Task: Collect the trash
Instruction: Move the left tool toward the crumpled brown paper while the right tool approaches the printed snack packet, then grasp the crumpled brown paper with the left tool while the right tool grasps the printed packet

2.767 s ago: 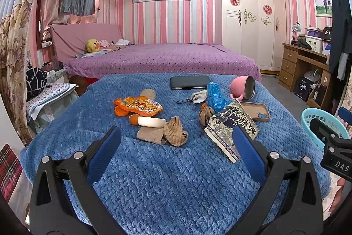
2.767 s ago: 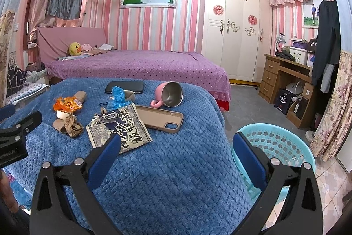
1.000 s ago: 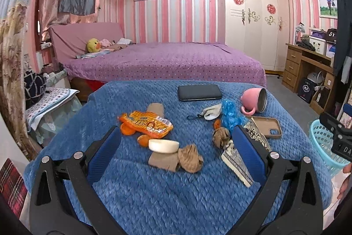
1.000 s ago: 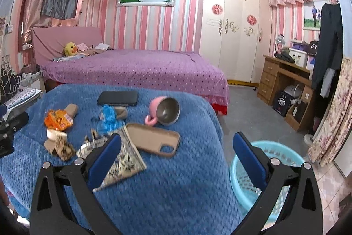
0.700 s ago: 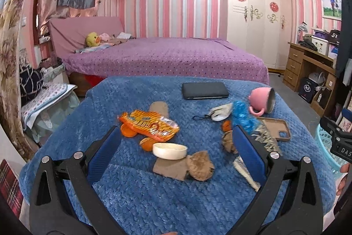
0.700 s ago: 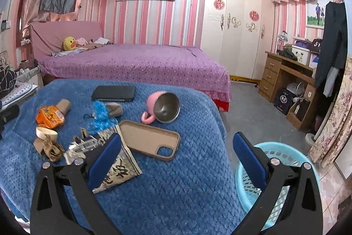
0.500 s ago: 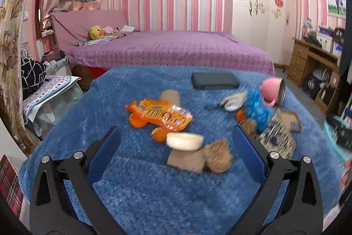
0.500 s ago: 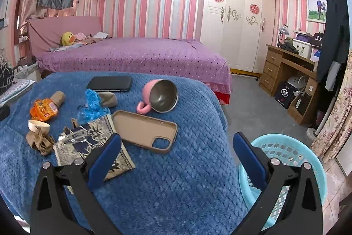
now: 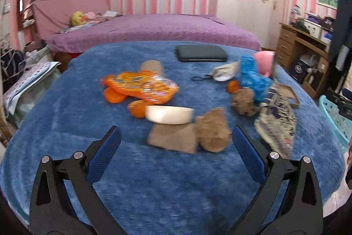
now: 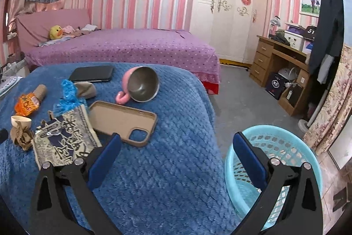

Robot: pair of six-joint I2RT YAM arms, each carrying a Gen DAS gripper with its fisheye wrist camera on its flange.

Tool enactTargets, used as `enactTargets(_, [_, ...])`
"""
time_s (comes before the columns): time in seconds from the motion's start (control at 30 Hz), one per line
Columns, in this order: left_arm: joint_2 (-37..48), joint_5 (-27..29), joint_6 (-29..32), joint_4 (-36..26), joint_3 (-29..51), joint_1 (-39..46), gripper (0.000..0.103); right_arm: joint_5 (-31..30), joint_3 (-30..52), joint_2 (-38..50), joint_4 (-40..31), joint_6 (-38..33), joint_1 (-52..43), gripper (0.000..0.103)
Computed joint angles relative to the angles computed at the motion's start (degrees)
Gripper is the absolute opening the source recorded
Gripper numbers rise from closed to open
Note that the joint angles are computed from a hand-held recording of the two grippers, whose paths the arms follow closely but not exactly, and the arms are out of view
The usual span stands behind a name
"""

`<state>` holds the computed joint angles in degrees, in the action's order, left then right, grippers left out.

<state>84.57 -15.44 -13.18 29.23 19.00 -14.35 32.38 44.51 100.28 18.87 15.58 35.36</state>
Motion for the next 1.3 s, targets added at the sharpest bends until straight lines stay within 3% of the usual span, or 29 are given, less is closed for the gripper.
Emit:
enactTargets(0.07, [3.2,-0.8,-0.5,-0.6,2.4,-2.2,0.096,0.2,0.2,0.1,-0.4,0.0,-0.1,0.099])
enactTargets(0.23, [10.0,1.7,-2.5,-2.2,7.8,-4.4,0.070,0.9,-0.2,-0.1,0.1,-1.4,-0.1,0.099])
enactTargets(0.37, [12.7,-0.3,-2.1,-2.2,9.9,-6.2,0.060,-0.8,-0.6,-0.6,-0.1,-0.4,-0.9,0.099])
enactTargets(0.43, [13.4,-1.6,-1.8,-3.3,11.1,-7.2,0.038,-1.9,-0.4,-0.5,0.1,-0.1,-1.3,0.099])
enactTargets(0.47, [13.2,-1.3,-2.0,-4.2,11.5,-7.1,0.034,-2.2,-0.3,-0.4,0.1,0.0,-1.3,0.099])
enactTargets(0.63, [8.0,2.2,-3.2,-3.9,8.6,-5.3,0.034,-2.9,-0.1,0.1,0.4,0.1,-0.1,0.099])
enactTargets(0.83, [-0.8,-2.4,-2.8,-5.7,3.8,-5.8,0.034,-3.3,2.7,2.7,-0.6,1.9,5.2,0.099])
enactTargets(0.97, [-3.9,-4.0,-2.4,-7.4,2.2,-4.4,0.034,-2.8,7.1,6.8,-3.0,2.9,10.1,0.099])
enactTargets(1.3, [-6.6,0.3,-2.2,-5.7,-1.3,3.3,0.034,0.5,22.6,19.4,-13.6,4.2,18.3,0.099])
